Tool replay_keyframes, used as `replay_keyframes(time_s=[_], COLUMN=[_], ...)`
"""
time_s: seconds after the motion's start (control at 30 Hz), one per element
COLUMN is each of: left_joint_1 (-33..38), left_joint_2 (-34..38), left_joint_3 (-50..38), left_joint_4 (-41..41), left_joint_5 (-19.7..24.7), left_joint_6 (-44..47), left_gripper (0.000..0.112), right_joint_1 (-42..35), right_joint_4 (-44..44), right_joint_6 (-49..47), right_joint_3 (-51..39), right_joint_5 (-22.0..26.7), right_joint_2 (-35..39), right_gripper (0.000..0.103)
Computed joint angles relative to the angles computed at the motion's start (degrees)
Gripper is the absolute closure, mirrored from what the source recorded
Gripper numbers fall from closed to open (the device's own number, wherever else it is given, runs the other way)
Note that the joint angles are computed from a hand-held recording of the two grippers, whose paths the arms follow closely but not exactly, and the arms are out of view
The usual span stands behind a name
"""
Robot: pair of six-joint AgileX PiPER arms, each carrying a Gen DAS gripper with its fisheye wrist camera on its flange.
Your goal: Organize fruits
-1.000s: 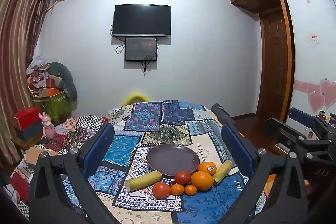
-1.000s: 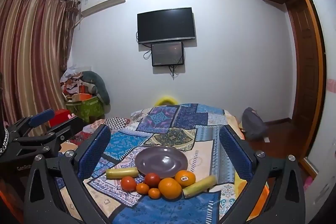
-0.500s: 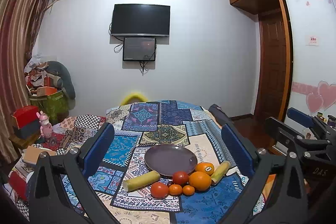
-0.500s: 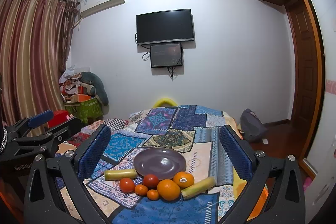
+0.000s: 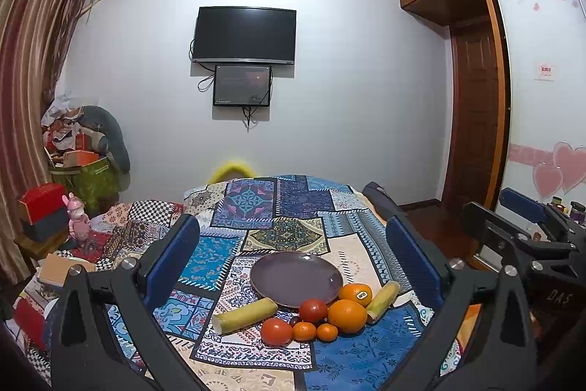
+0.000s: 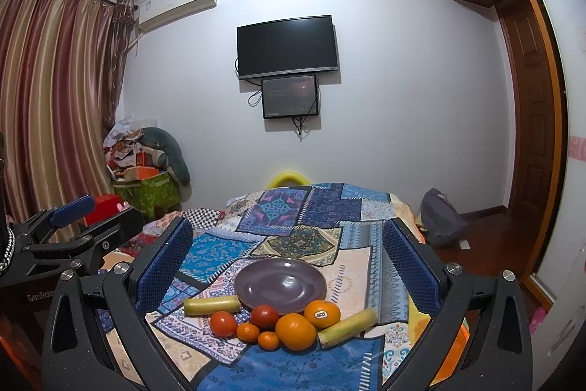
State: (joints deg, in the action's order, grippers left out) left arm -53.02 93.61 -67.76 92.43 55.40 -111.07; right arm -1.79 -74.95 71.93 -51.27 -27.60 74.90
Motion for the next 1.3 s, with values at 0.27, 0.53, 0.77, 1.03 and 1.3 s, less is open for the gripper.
replay_keyframes(time_s=[0.27,0.53,0.77,1.03,1.3], left_joint_1=[-0.2,-0.4,-0.5,-0.5,-0.5], left_joint_2=[0.2,0.1,0.1,0.1,0.0], left_joint_3=[0.0,-0.1,-0.2,-0.2,-0.1], left_joint_4=[0.3,0.3,0.2,0.2,0.1], left_joint_5=[-0.1,0.2,0.3,0.4,0.1], left_joint_6=[-0.3,0.1,0.2,0.2,0.3], left_gripper=[0.009,0.009,0.009,0.009,0.009], right_joint_1=[-0.7,-1.2,-1.2,-1.1,-1.2], right_joint_4=[-0.3,-1.1,-1.0,-0.9,-0.3], right_joint_6=[0.3,1.1,1.0,0.9,0.5], right_joint_3=[-0.2,-0.4,-0.3,-0.2,0.0], right_joint_5=[-0.7,-1.2,-1.2,-1.1,-1.3], right_joint_2=[0.1,0.1,-0.1,-0.1,-0.2], right_gripper=[0.000,0.000,0.000,0.000,0.000])
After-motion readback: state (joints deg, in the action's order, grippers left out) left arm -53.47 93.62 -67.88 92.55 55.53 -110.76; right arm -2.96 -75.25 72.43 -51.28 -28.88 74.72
